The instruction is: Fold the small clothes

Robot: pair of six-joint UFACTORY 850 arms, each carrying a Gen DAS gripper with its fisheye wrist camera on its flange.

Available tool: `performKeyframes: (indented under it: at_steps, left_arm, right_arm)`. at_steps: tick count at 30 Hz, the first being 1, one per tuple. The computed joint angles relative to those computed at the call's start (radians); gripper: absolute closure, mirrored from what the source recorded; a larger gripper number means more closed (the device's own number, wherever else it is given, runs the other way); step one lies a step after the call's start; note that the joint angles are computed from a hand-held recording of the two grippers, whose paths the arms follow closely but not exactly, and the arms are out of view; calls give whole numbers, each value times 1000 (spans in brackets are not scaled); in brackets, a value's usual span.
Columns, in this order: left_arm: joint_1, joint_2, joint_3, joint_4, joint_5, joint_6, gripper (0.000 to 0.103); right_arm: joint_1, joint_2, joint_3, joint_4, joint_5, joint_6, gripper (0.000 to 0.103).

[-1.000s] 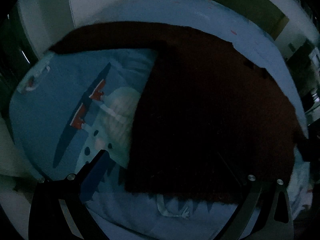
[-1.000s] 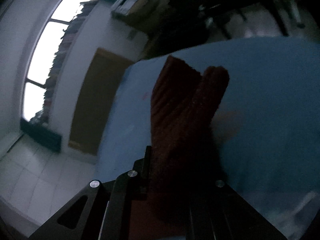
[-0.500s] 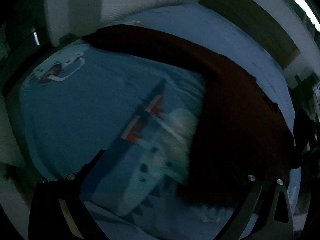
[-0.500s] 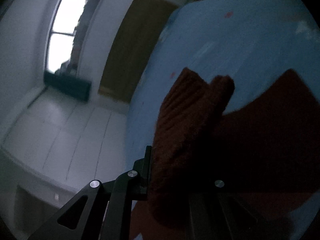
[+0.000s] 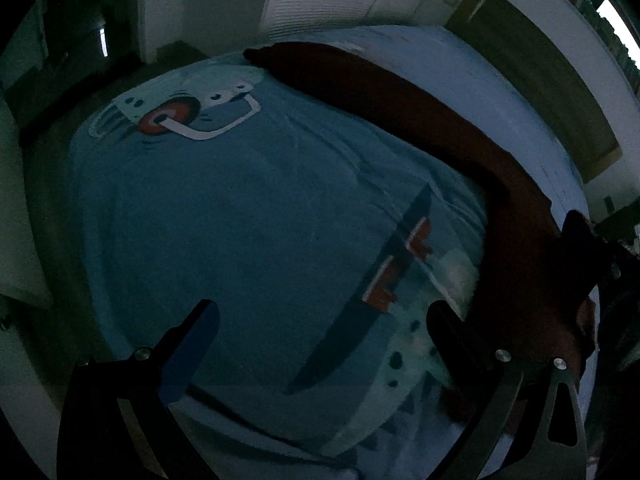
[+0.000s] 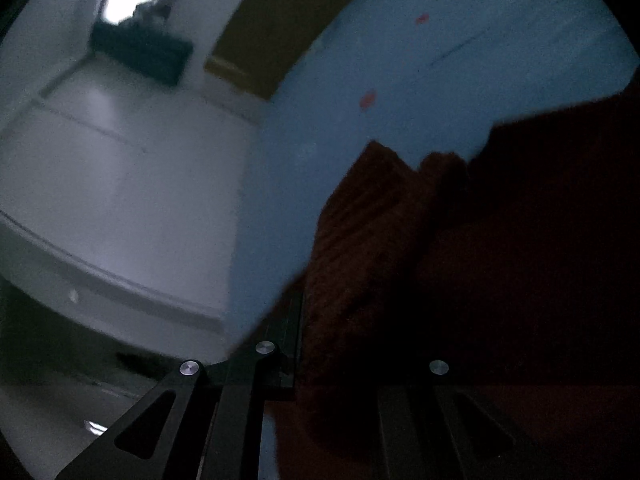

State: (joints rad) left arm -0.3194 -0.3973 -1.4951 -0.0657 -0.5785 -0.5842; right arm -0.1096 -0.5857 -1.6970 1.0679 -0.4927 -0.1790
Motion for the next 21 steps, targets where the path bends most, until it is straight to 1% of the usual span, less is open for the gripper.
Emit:
performKeyframes:
  at_steps: [2, 6, 8, 9, 10, 11, 12, 13, 15, 16, 19, 20, 21]
  left_arm:
    - [6, 1, 7, 1, 15, 9, 1]
    - [11, 8, 22, -4, 62, 39, 2]
    - [13, 15, 30, -29, 84, 66, 2]
    - [15, 12, 27, -47, 88, 87, 2]
    - [17, 8, 22, -65, 86, 109, 2]
    - [19, 3, 15, -79, 82, 130, 2]
    - [20, -3, 6, -95, 75, 161, 2]
    - [21, -10, -2, -102, 69, 181, 2]
    - [28, -25, -18, -143, 61, 234, 2]
    - [33, -34, -24, -172, 63, 261, 2]
    - [44, -57, -42, -244, 70, 325, 2]
    - [47, -64, -47, -284, 73, 358, 2]
    - [48, -67, -49, -298, 75, 370, 2]
  right_arm:
    - [31, -15, -8, -106, 1, 75, 95]
    - [71, -64, -70, -281, -35, 199, 94]
    - [88, -94, -117, -385, -56, 276, 93]
    - [96, -92, -109, -419, -56, 293, 92]
    - [104, -105, -133, -474, -75, 331, 92]
    - [117, -105, -127, -507, -60, 346, 92]
    - [130, -79, -83, -555, -81, 378, 91]
    - [144, -80, -82, -619, -67, 413, 90]
    - [159, -91, -104, -723, -102, 485, 87]
    - [161, -85, -96, -746, -107, 498, 86]
    - [194, -96, -133, -833, -141, 561, 72]
    - [205, -84, -125, -864, -151, 563, 66]
    - [217, -94, -151, -887, -167, 559, 62]
